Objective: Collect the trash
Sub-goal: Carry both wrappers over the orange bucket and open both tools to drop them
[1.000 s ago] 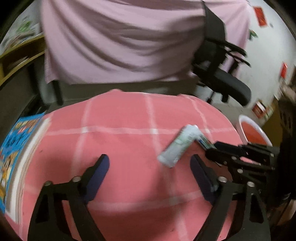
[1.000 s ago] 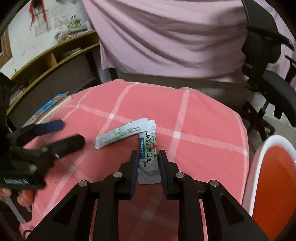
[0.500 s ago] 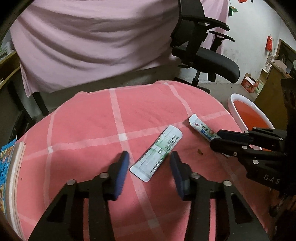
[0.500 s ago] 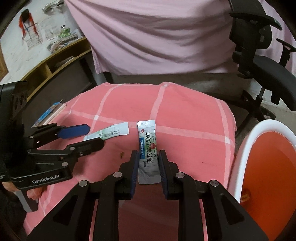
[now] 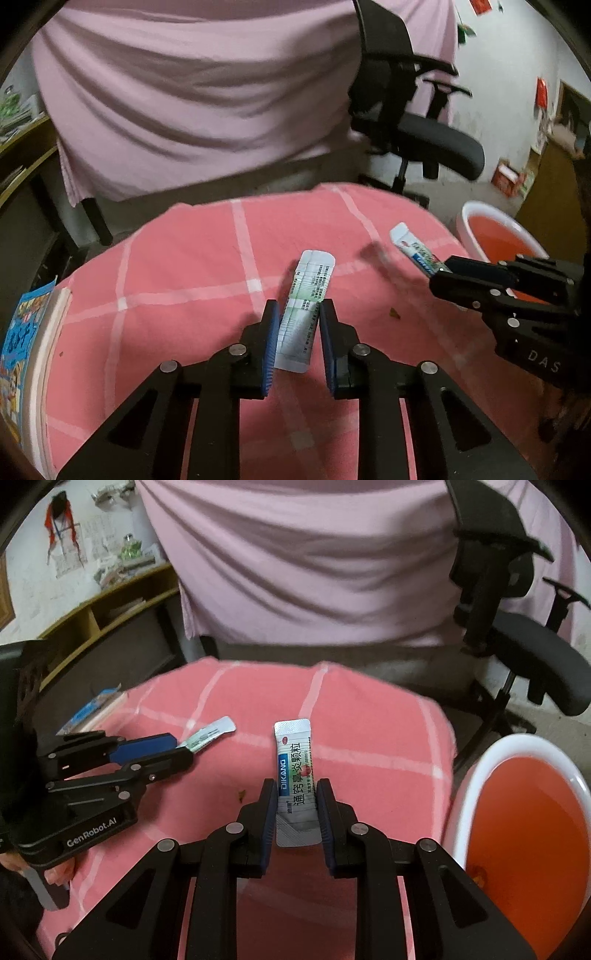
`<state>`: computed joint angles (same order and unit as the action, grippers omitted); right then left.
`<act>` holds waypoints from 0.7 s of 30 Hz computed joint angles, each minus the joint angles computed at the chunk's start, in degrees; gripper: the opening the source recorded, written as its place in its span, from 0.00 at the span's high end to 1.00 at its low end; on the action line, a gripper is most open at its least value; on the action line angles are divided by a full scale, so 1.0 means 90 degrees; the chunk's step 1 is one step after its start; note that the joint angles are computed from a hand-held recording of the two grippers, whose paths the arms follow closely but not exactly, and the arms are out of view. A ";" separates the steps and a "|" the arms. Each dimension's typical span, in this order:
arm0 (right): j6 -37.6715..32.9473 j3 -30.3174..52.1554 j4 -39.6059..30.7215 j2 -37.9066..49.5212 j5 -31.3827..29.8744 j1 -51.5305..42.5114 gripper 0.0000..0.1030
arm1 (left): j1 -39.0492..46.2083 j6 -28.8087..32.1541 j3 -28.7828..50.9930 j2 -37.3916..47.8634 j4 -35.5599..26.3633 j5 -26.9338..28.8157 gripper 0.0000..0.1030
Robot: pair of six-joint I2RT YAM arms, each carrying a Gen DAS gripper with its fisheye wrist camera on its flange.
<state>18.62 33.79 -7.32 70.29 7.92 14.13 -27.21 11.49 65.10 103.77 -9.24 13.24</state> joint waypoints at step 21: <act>-0.0334 -0.2146 0.1646 -0.3784 0.2249 0.0954 0.81 | -0.0315 -0.1767 -0.2510 -0.2125 0.3363 0.0126 0.82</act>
